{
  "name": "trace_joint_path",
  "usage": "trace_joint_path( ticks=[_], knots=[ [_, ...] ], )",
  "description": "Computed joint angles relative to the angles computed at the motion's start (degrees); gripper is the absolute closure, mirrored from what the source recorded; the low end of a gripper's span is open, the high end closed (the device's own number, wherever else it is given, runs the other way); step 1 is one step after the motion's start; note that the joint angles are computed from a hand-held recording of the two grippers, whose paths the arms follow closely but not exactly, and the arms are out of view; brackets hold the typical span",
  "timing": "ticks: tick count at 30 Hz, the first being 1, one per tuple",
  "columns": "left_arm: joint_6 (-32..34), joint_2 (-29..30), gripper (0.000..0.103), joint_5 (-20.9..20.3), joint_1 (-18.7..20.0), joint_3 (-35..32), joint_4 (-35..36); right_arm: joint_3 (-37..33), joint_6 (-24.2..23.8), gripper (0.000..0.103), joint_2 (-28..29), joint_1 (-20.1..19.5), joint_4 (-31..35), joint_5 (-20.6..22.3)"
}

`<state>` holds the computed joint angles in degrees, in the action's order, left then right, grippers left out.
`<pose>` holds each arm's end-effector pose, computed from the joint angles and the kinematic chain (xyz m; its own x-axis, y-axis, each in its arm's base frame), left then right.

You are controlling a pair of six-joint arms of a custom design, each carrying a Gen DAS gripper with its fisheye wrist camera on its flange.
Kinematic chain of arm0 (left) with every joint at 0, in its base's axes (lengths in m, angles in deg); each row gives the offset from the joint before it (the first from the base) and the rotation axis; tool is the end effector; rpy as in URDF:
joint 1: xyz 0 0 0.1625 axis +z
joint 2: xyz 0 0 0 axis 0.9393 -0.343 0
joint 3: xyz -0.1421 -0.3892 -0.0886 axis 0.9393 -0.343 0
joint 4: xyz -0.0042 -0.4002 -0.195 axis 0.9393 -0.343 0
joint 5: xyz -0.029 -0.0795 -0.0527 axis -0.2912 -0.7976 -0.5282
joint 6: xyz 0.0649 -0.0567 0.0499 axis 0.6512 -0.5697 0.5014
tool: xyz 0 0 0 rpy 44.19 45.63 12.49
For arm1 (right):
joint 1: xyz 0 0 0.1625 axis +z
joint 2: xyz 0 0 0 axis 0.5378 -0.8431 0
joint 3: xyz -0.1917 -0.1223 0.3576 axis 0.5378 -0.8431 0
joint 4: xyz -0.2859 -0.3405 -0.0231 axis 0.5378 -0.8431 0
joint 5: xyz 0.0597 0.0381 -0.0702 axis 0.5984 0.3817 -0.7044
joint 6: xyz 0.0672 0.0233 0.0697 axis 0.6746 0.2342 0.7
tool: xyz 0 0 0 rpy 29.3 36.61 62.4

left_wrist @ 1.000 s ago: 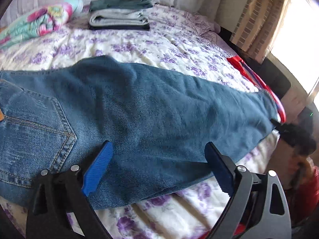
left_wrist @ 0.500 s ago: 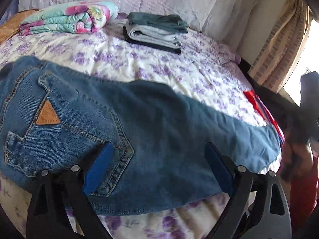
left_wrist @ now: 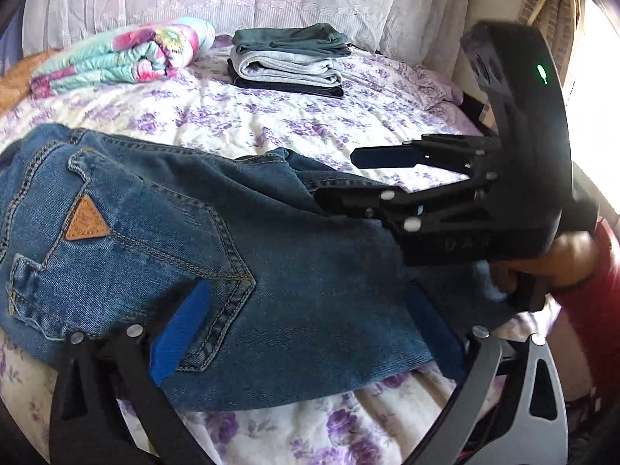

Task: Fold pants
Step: 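Release the hem with the right tool and press the folded jeans flat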

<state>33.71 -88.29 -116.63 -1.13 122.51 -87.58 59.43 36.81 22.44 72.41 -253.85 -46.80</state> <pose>-0.0164 -0.4570 0.1456 -0.6421 0.6974 -0.3184 0.7662 0.5970 -0.2377 0.2024 -0.4750 -0.0208 -0.6511 -0.2520 0.7160 -0.6019 0.7461 -0.2847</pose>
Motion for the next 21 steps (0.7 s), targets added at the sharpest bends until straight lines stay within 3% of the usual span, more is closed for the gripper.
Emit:
trace_joint_path(
  ticks=[3,8,11,13,16,19,21],
  knots=[
    [0.86,0.47,0.005,1.32,-0.59,1.1,-2.72,-0.88,-1.09,0.038,-0.81,-0.63,0.52,0.25],
    [-0.01,-0.13,0.005,-0.66,0.49,-0.38,0.79,-3.55,-1.5,0.037,-0.78,-2.0,1.57,-1.27],
    [0.2,0.01,0.005,-0.7,0.52,-0.24,0.41,-4.21,1.35,0.037,-1.87,-3.11,8.49,-0.97],
    [-0.06,0.16,0.005,-0.19,0.26,0.01,-0.17,-5.16,-0.4,0.04,-1.18,-2.88,11.93,-0.61],
    [-0.74,0.07,0.005,0.01,0.19,-0.16,0.4,-7.65,-5.38,0.042,1.55,-1.5,8.68,-2.9],
    [-1.46,0.28,0.005,0.34,0.09,-0.59,0.96,-9.66,-4.64,0.043,2.25,-2.57,7.27,-4.63],
    [-1.64,0.31,0.005,0.49,0.01,-0.53,0.88,-10.51,-1.57,0.047,2.45,-3.87,4.7,-6.25]
  ],
)
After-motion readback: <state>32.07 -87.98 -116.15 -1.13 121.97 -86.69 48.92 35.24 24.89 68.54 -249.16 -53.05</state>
